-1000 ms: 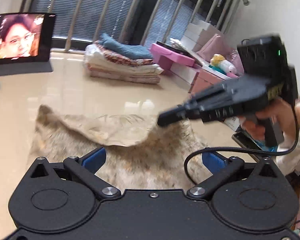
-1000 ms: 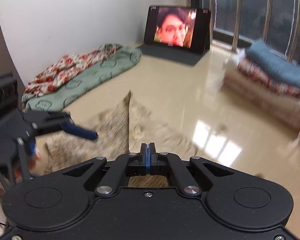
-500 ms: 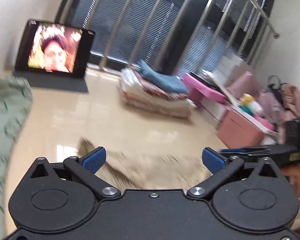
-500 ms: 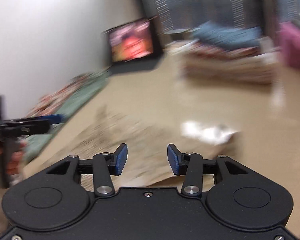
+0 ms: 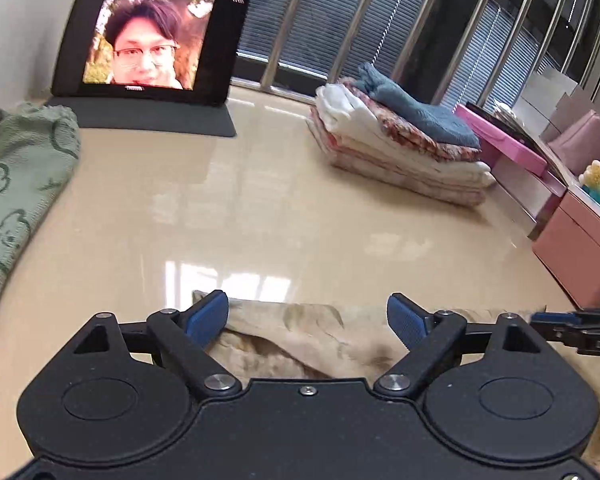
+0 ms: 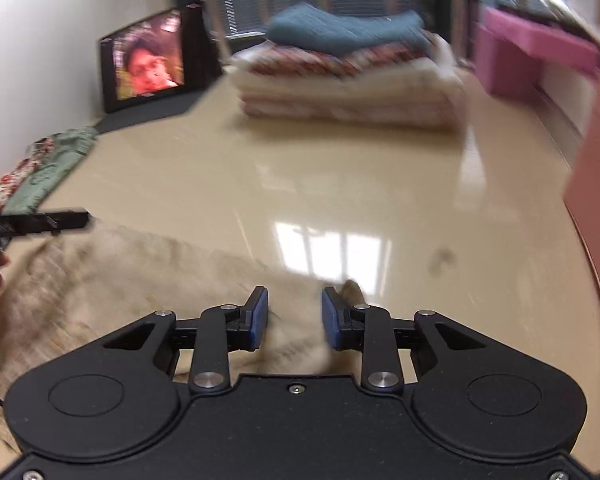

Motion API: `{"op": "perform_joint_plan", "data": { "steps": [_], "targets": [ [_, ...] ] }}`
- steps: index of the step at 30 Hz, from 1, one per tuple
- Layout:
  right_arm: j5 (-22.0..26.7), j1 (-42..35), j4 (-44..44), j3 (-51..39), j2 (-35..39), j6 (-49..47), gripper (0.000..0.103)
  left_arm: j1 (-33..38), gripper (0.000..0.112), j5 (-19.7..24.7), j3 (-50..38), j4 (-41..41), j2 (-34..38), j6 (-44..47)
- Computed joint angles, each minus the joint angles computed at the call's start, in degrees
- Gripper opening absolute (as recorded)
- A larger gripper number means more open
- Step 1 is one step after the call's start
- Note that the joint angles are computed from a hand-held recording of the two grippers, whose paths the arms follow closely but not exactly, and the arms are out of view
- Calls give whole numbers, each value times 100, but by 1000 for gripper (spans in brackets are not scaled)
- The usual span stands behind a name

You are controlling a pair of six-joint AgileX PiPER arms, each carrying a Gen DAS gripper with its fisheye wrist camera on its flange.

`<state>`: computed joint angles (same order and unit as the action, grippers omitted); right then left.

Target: Fold clothes

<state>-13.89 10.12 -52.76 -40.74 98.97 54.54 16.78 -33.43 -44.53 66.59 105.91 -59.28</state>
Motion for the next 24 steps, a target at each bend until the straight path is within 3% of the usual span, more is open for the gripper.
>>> {"op": "perform_joint_plan", "data": {
  "steps": [2, 4, 9, 12, 14, 16, 19, 22, 24],
  "targets": [
    [-482, -218, 687, 295, -4, -731, 27, 108, 86, -247, 91, -399, 106, 444],
    [-834, -373, 835, 436, 38, -871, 27, 109, 87, -344, 142, -636, 146, 697],
    [-1377, -518, 1241, 640, 152, -1204, 27, 312, 88, -712, 26, -334, 274, 156],
    [-1729, -743, 972, 683, 239, -875, 28, 586, 91, -1214, -77, -24, 472, -258],
    [-1819, -913, 386, 586, 255, -189, 34, 756, 93, -1530, -131, 109, 599, -489],
    [-1927, -972, 354, 729, 14, 80, 57, 831, 100, -1651, -55, 27, 577, -491],
    [-2211, -902, 920, 1258, -634, -108, 80, 836, 103, -1709, 207, -403, 402, -95],
    [-2127, -784, 816, 1696, -1375, 181, 89, 813, 103, -1879, 582, -835, 107, 476],
    [-1591, -467, 876, 1929, -1986, 190, 92, 847, 103, -1899, 913, -947, -264, 704]
  ]
}}
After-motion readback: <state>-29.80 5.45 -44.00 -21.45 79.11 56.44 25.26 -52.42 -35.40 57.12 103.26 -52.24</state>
